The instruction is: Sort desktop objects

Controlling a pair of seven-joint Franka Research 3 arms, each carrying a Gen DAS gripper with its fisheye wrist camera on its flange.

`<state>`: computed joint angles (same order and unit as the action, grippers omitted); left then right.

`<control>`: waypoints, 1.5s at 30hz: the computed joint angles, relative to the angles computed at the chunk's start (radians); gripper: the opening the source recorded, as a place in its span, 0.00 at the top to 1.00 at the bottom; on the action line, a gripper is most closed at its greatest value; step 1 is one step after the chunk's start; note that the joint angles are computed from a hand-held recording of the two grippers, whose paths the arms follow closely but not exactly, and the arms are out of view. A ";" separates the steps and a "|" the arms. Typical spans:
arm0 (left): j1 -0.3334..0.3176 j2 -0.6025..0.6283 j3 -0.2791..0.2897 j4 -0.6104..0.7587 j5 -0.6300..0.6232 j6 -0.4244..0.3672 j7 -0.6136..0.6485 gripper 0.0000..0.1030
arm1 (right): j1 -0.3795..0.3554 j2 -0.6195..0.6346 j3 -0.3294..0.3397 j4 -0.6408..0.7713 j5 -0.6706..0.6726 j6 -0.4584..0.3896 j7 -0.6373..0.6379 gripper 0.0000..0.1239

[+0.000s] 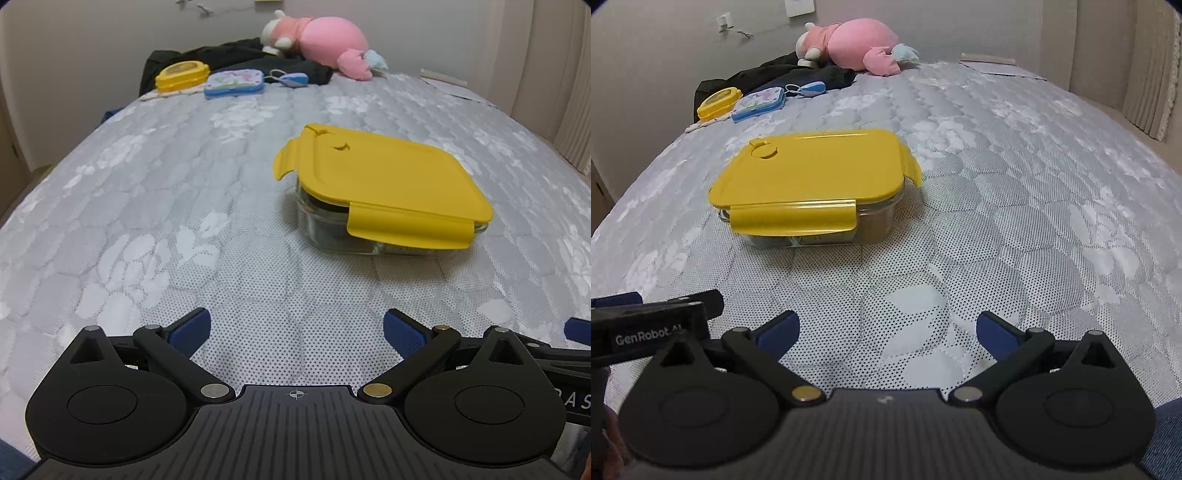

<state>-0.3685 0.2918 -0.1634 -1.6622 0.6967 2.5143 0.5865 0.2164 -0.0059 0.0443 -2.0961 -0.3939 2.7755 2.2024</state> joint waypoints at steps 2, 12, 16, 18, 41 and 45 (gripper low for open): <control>0.001 0.003 -0.003 0.009 -0.005 -0.006 0.021 0.01 | 0.001 -0.001 0.000 0.002 0.040 -0.004 -0.028 0.17; 0.013 0.026 -0.023 0.068 -0.028 -0.040 0.119 0.00 | -0.003 0.001 0.002 0.054 0.138 -0.063 -0.134 0.17; 0.025 0.045 -0.027 0.086 -0.126 -0.022 0.183 0.00 | -0.001 0.015 -0.005 0.084 0.118 -0.088 -0.164 0.17; 0.020 0.051 -0.024 0.085 -0.139 -0.014 0.196 0.00 | -0.002 0.019 -0.010 0.088 0.102 -0.088 -0.165 0.17; -0.025 0.094 -0.004 0.150 -0.156 -0.137 0.196 0.00 | 0.004 0.037 -0.023 0.055 0.101 -0.080 -0.109 0.17; -0.026 0.094 -0.006 0.153 -0.149 -0.140 0.196 0.00 | 0.003 0.035 -0.022 0.054 0.118 -0.083 -0.113 0.17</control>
<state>-0.3944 0.3863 -0.1696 -1.5096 0.5475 2.3740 0.7822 0.2190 0.0289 0.0218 -2.0419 -0.2756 2.6925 2.0892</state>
